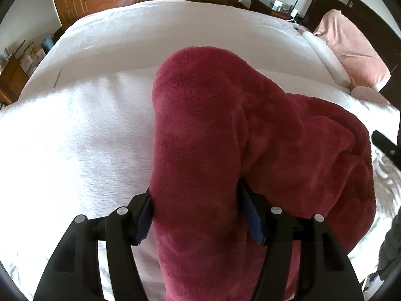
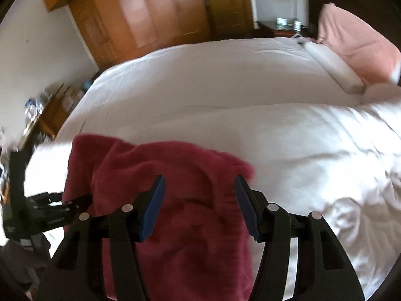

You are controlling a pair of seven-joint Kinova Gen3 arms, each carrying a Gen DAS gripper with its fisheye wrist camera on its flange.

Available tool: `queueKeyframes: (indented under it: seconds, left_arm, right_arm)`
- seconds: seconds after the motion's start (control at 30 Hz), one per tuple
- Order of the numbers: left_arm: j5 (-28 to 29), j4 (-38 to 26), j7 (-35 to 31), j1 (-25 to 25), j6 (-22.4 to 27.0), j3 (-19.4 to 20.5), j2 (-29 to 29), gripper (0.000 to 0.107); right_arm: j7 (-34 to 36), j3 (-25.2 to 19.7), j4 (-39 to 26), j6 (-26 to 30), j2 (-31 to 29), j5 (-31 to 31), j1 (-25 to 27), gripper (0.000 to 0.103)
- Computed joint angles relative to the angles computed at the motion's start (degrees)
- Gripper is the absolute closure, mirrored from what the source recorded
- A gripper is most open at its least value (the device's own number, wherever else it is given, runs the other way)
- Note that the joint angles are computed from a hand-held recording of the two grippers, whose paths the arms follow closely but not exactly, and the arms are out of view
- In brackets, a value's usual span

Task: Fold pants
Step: 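Lay the folded bundle flat on the bed and open both tools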

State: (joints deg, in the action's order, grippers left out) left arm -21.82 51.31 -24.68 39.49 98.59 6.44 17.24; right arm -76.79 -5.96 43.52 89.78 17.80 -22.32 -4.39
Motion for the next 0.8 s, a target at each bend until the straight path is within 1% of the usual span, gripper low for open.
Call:
queueKeyframes:
  seconds: [0.03, 0.1, 0.17, 0.3, 0.37, 0.47, 0.57, 0.63, 0.7, 0.8]
  left_arm:
    - [-0.1, -0.08, -0.08, 0.04, 0.22, -0.02, 0.07, 0.044]
    - [-0.41, -0.46, -0.29, 0.14, 0.73, -0.1, 0.36, 0.044]
    - [-0.74, -0.61, -0.42, 0.32, 1.09, -0.22, 0.53, 0.043]
    - [-2.19, -1.19, -1.32, 1.17, 1.97, -0.36, 1.05, 0.039]
    - [-2.22, -1.4, -1.99, 1.18, 1.88, -0.44, 1.32, 0.037]
    - [-2.28, -1.79, -3.08, 1.36, 1.96, -0.62, 1.98, 0.035]
    - [-2.09, -2.71, -4.59, 1.34, 2.32, -0.86, 3.02, 0.033]
    - [-2.08, -3.24, -5.12, 1.67, 2.95, -1.14, 3.68, 0.033]
    - [-1.9, -4.67, -5.46, 1.89, 3.75, -1.48, 4.52, 0.032]
    - [-2.78, -7.44, -6.12, 3.12, 6.3, -2.13, 5.55, 0.032]
  right_arm:
    - [-0.57, -0.5, 0.62, -0.39, 0.31, 1.48, -1.01, 0.045]
    - [-1.51, 0.19, 1.96, -2.66, 0.87, 3.7, -3.18, 0.045]
    - [-1.98, 0.8, 3.0, -3.46, 1.29, 5.41, -3.82, 0.045]
    - [-4.03, 1.78, 6.66, -6.87, 2.01, 10.5, -6.02, 0.045]
    - [-4.02, 1.7, 9.8, -8.04, 1.99, 9.94, -4.74, 0.045]
    - [-4.38, 1.19, 11.6, -8.09, 3.47, 8.38, -3.73, 0.044]
    - [-4.48, 1.1, 14.98, -11.07, 2.89, 8.67, -3.88, 0.043]
    - [-4.56, 1.03, 15.37, -11.64, 3.02, 9.31, -4.45, 0.043]
    - [-3.86, 1.07, 13.67, -10.51, 3.85, 9.57, -4.19, 0.042]
    - [-3.74, 1.07, 15.0, -10.16, 2.72, 9.69, -4.1, 0.039]
